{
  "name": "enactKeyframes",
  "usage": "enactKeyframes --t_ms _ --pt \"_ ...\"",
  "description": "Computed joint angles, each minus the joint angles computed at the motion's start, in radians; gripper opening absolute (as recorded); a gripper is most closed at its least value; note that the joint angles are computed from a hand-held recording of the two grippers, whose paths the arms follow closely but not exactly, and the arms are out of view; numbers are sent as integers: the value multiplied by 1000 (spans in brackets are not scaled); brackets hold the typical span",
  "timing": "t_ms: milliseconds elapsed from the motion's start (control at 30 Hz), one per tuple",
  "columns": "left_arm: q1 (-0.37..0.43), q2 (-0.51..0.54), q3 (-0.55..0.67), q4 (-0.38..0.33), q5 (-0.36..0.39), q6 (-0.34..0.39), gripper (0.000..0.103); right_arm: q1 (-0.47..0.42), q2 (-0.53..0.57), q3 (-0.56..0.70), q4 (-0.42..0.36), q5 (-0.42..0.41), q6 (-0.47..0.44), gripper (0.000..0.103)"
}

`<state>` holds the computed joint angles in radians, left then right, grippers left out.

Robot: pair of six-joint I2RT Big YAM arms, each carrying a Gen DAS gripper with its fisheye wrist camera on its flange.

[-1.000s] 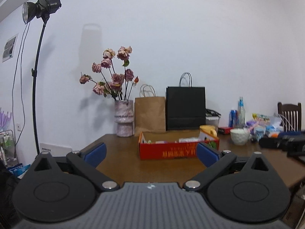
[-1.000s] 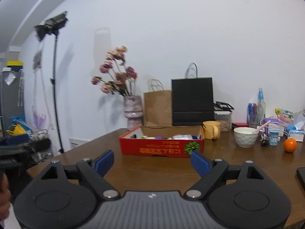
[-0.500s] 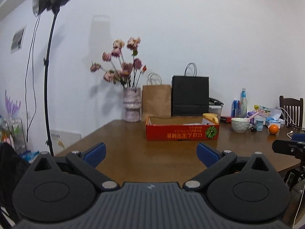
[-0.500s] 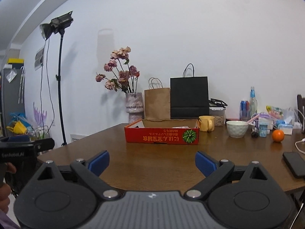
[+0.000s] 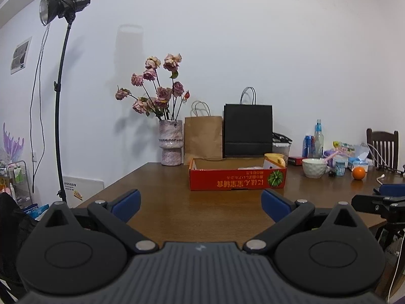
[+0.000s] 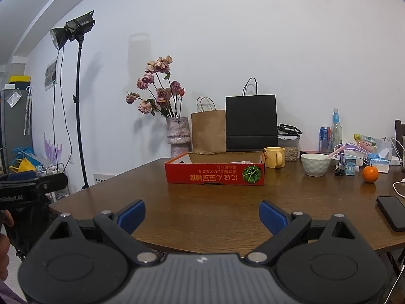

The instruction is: Organize rigid objects

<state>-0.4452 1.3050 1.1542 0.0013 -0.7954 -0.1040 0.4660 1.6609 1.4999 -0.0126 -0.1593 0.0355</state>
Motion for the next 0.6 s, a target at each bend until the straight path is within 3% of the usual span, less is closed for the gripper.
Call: enactKeyframes --t_ms 600 --pt "12 2 14 -41 15 -25 103 0 1 7 -23 2 -6 97"
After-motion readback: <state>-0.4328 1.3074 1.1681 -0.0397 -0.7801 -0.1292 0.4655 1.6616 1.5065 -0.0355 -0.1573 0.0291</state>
